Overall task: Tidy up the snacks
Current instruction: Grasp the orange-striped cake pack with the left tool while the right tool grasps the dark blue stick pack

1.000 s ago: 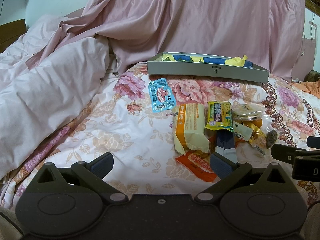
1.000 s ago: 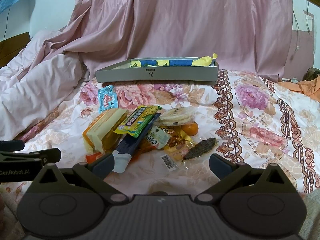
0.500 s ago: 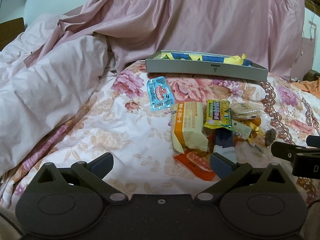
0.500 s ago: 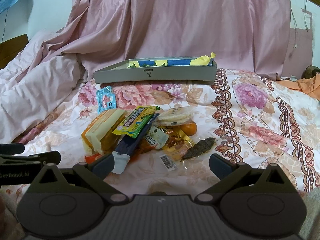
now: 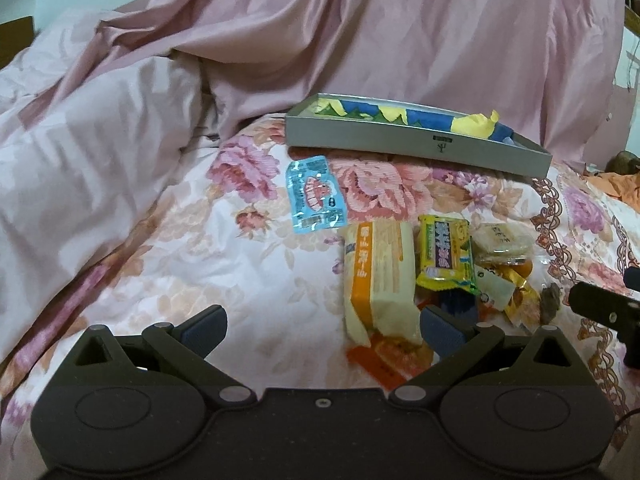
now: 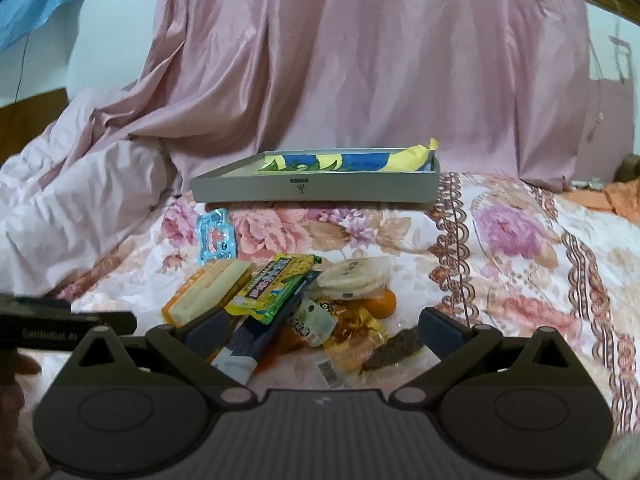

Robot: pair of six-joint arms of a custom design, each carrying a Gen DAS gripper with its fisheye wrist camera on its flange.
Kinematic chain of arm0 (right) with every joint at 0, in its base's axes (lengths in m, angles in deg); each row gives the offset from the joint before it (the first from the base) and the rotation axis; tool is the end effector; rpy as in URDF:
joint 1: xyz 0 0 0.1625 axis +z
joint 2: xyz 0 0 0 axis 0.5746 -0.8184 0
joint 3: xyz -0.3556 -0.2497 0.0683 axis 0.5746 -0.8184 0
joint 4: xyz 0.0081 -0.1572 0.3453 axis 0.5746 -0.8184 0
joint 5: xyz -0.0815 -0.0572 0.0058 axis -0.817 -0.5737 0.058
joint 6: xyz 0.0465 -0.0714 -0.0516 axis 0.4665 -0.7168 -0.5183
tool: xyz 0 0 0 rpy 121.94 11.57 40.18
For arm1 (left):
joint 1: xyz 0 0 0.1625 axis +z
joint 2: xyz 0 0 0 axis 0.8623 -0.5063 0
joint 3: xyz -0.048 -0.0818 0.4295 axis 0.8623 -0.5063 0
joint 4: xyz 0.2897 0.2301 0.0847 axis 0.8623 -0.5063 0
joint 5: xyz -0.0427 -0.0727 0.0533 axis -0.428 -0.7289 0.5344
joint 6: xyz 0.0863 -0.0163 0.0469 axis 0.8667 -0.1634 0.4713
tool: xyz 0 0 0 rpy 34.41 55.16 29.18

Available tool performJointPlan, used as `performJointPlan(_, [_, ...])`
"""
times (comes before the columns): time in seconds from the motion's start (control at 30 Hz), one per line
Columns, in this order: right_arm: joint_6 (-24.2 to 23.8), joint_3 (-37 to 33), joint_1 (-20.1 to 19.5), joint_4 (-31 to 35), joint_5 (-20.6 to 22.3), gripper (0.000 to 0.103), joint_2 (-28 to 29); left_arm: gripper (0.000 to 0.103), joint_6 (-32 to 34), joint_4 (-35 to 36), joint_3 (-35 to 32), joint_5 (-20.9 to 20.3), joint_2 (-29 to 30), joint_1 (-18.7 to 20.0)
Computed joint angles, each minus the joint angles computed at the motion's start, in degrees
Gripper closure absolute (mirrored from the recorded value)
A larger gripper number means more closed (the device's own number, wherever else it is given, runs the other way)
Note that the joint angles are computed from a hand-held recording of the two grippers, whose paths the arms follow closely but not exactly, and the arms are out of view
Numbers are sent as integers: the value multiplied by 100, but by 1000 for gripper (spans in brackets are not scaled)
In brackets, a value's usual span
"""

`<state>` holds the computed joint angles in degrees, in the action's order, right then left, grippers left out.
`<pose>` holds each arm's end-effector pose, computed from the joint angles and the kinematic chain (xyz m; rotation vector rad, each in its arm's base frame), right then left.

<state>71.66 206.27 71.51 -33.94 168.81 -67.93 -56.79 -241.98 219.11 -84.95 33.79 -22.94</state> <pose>0.1469 -0.2837 0.1664 0.0798 -1.9290 1.4071 -0.2517 -0.4313 0.0762 1.0388 2.3496 -0.8287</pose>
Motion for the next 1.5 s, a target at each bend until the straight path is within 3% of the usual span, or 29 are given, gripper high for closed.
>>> performJointPlan(0.2, [-278, -268, -435, 610, -502, 0, -126, 1, 272, 314, -502, -265, 258, 206])
performJointPlan(0.5, [-372, -909, -1117, 2106, -1304, 0, -122, 1, 716, 519, -1175, -823, 715, 481])
performJointPlan(0.83, [-848, -1281, -1112, 2629, -1525, 0, 454, 14, 617, 1099, -1642, -1256, 853, 763])
performJointPlan(0.97, [-618, -1498, -1146, 2950, -1653, 1, 617, 24, 508, 1277, -1655, -1554, 766, 886])
performJointPlan(1.07, [-220, -1701, -1242, 3305, -1827, 6, 681, 33, 466, 1364, -1680, -1646, 743, 923])
performJointPlan(1.17, [-171, -1803, -1246, 3355, -1780, 12, 770, 43, 376, 1509, -1726, -1706, 724, 960])
performJointPlan(1.43, [-106, -2079, -1095, 3320, -1271, 25, 1143, 49, 296, 1376, -1677, -1672, 742, 978])
performJointPlan(1.5, [-68, -2115, -1105, 3373, -1274, 35, 1167, 49, 298, 1318, -1654, -1662, 750, 973])
